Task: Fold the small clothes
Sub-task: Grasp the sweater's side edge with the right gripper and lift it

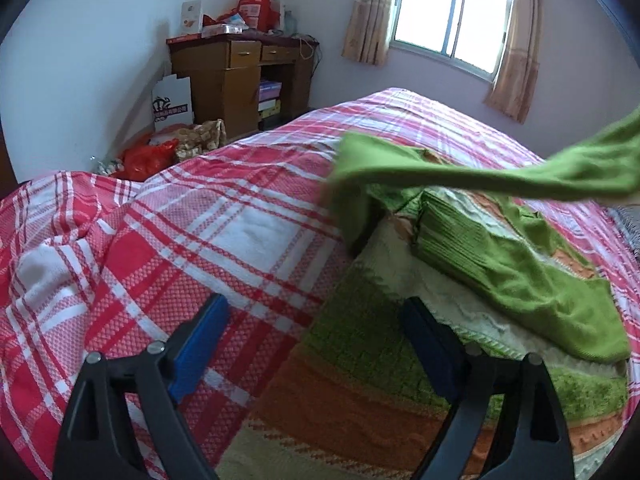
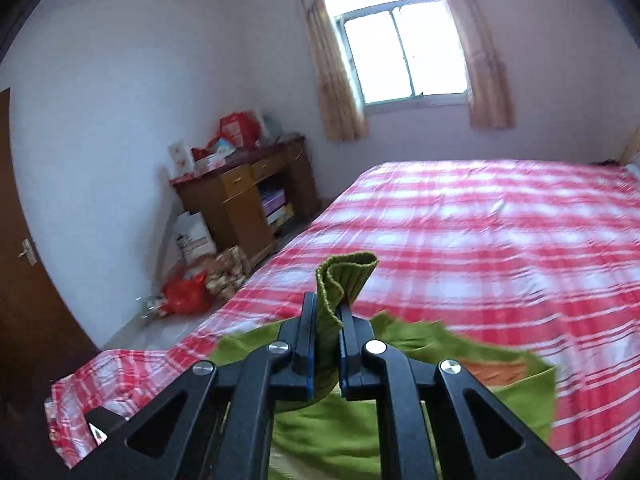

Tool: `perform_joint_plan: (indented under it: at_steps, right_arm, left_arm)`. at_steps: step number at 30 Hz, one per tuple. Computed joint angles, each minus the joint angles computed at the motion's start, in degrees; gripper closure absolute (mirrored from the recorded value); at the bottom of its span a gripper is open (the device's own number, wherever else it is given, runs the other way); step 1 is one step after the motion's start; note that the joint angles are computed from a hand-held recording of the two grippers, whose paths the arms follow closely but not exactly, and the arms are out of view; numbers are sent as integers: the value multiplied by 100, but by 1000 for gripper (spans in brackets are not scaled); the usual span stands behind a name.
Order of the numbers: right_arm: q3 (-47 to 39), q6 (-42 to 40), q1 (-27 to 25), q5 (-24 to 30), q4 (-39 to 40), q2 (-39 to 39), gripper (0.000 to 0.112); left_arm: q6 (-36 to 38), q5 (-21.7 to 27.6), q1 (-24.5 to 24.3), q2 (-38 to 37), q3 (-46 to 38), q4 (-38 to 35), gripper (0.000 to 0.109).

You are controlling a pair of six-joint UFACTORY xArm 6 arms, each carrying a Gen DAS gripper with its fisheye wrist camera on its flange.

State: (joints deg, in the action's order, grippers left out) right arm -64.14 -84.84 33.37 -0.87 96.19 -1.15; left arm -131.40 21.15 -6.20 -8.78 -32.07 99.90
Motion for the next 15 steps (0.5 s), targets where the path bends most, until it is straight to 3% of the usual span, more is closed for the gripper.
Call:
perform_joint_plan:
  at_steps: [4, 7, 11, 13, 15]
  right_arm:
    - [351, -525, -505, 42, 324, -304, 104]
    - [593, -379, -860, 244, 174, -290, 104]
    - [673, -1101, -1134, 105, 861, -43, 104]
    - [726, -965, -1276, 140, 775, 96, 104]
    - [782, -810, -1364, 87, 638, 231, 104]
  left_arm:
    - [126, 43, -25, 16, -6, -130, 17]
    - [430, 105, -67, 80, -54, -398, 15]
    - [759, 234, -127, 142, -98, -704, 15]
    - [939, 239, -121, 159, -118, -881, 14]
    - [1580, 226, -102, 218, -219, -1456, 10]
